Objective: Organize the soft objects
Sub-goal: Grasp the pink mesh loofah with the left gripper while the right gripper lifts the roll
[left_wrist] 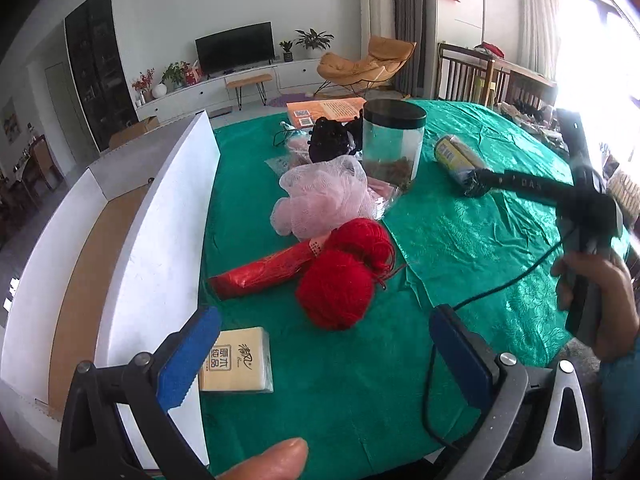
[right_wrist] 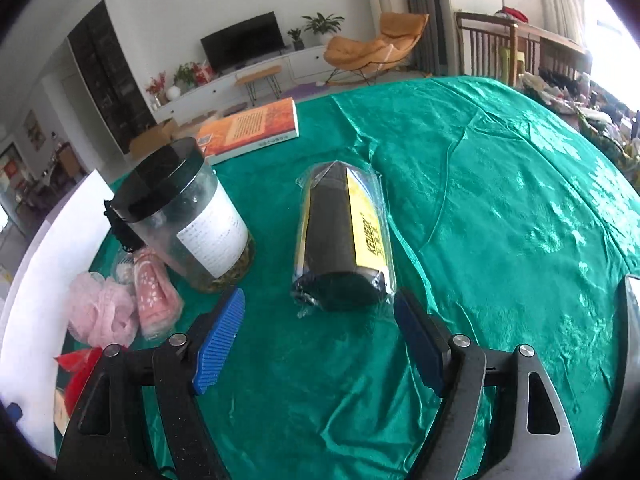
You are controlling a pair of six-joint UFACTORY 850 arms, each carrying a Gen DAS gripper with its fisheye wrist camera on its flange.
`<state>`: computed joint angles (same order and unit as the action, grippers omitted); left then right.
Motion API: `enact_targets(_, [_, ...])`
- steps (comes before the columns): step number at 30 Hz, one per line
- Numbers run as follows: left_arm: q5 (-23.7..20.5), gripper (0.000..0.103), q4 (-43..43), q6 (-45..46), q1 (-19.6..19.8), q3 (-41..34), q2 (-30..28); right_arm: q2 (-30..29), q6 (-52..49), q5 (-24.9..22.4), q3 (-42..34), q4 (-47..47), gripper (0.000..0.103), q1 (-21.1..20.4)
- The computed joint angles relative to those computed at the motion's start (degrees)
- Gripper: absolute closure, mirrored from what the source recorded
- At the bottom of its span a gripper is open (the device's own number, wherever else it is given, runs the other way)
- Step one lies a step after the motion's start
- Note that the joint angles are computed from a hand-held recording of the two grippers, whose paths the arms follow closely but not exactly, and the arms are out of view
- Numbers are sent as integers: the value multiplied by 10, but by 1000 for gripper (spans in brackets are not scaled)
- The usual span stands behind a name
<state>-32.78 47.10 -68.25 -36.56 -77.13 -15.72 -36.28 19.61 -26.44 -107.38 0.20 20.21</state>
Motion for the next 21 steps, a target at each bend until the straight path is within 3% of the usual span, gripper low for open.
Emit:
enact_targets(3, [37,0,-63,48,34,-24,11,66,63,68,109,-24,23,6])
enact_targets(5, [32,0,-117,100,54,-54,-3,94,104,105,157,-47,23,7])
enact_targets(8, [-6,0,-160,161,66,-115,-48,116,72,135,189,17,23,5])
enact_targets(13, [-69,0,-271,338,71,-267,-172,115,119,127,188,-51,22,16])
enact_targets(18, [-196,0,-254,376,74,-453,-325,130,148,146,212,-73,22,15])
enact_targets(21, [-227,0,-276,361,92,-497,-366,135,147,153,221,-53,22,9])
